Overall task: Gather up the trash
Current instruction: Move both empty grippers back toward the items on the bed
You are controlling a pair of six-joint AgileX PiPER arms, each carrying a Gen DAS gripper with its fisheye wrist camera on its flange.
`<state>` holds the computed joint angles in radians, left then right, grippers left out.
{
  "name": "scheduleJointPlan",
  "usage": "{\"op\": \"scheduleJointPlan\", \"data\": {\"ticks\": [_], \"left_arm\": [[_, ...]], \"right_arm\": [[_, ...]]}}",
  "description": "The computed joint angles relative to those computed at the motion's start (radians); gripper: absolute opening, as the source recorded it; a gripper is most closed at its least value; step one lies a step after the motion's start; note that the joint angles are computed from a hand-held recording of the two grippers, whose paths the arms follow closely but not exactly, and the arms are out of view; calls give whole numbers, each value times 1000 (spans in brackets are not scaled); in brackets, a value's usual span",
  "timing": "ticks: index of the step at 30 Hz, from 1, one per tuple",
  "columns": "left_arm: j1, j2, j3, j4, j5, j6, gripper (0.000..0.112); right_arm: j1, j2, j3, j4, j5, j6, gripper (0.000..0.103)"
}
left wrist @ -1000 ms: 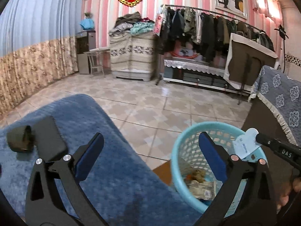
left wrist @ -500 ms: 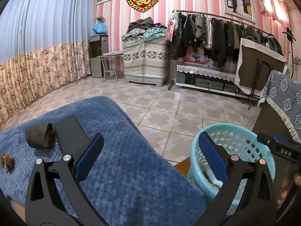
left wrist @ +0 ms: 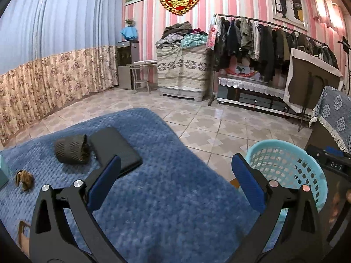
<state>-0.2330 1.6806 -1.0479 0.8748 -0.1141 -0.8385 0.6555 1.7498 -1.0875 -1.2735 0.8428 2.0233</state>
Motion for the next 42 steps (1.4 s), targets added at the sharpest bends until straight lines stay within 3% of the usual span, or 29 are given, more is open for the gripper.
{"op": "scheduleJointPlan", "data": {"ticks": [3,8,14,19,26,32,42], "left_arm": [[43,-23,32,-6,-16,9,98],[132,-47,53,225,-48,-220,98],[244,-75,83,349,-89,-325,98],[322,-90,99,378,-105,-332,98],[445,-73,80,548,-146,-486,98],[533,-62,79,572,-179,-475,98],[648,-32,63,605,-230,-487,97]], "right_arm": [[15,15,-29,1,3,-7,95],[51,49,-89,-10,14,-21,95],[113,124,-206,-14,47,-74,95],[146,191,-308,14,30,-153,95],[204,292,-462,67,7,-268,95],[236,325,-513,89,-20,-279,95],[268,379,-600,138,36,-379,95]]}}
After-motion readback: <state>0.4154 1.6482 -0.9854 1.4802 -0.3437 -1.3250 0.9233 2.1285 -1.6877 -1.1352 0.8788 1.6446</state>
